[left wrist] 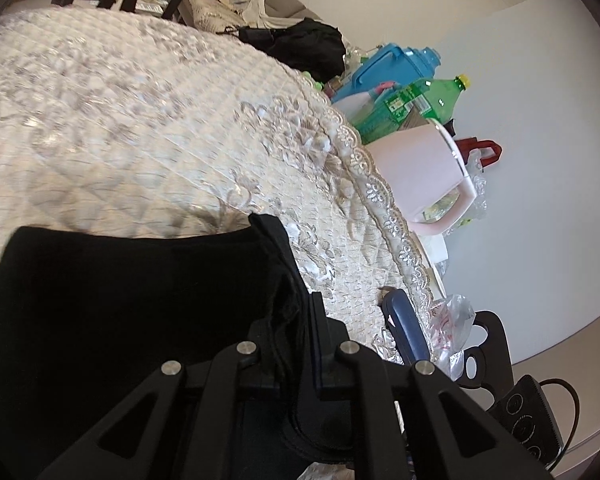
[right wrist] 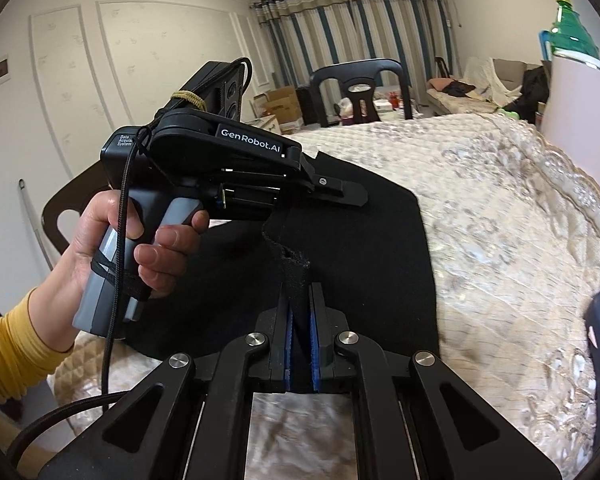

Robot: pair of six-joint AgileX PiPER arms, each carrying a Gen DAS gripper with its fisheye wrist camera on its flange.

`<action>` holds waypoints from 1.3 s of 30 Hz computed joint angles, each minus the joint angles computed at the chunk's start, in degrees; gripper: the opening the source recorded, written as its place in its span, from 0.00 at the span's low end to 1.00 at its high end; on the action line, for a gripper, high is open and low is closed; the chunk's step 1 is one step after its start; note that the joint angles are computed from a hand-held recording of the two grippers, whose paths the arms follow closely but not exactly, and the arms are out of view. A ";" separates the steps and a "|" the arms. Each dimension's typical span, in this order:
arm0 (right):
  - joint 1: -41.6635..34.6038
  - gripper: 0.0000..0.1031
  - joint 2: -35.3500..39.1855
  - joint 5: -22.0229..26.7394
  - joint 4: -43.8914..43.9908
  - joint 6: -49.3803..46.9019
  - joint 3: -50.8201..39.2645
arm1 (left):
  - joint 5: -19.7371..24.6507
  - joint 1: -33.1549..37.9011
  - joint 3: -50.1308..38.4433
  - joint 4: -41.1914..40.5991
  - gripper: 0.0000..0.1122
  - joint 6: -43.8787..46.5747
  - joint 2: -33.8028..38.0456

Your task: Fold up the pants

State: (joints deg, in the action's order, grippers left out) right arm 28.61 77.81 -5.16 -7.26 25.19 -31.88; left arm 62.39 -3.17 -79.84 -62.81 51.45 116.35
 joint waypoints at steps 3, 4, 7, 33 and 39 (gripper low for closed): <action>1.77 0.06 1.43 -0.95 -0.49 0.78 -1.16 | 0.30 2.13 2.07 -0.49 0.10 1.63 -1.59; 2.22 0.06 1.87 -1.19 -0.44 0.78 -1.52 | 0.39 2.88 2.69 -0.50 0.10 2.06 -2.10; 4.03 0.06 3.30 -2.01 -0.03 0.73 -2.53 | 0.66 5.20 4.56 -0.35 0.11 3.44 -3.42; 11.18 0.06 16.19 -7.68 -15.95 19.12 -10.32 | 1.44 19.71 13.23 -0.14 0.11 12.19 -5.21; 11.19 0.06 18.68 -8.84 -22.24 26.13 -11.32 | -0.10 21.15 14.00 0.71 0.11 13.50 -5.43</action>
State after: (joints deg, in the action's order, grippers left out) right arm 39.80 96.49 -14.00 -29.50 51.32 -43.20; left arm 62.30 17.98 -65.84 -62.10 64.95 110.92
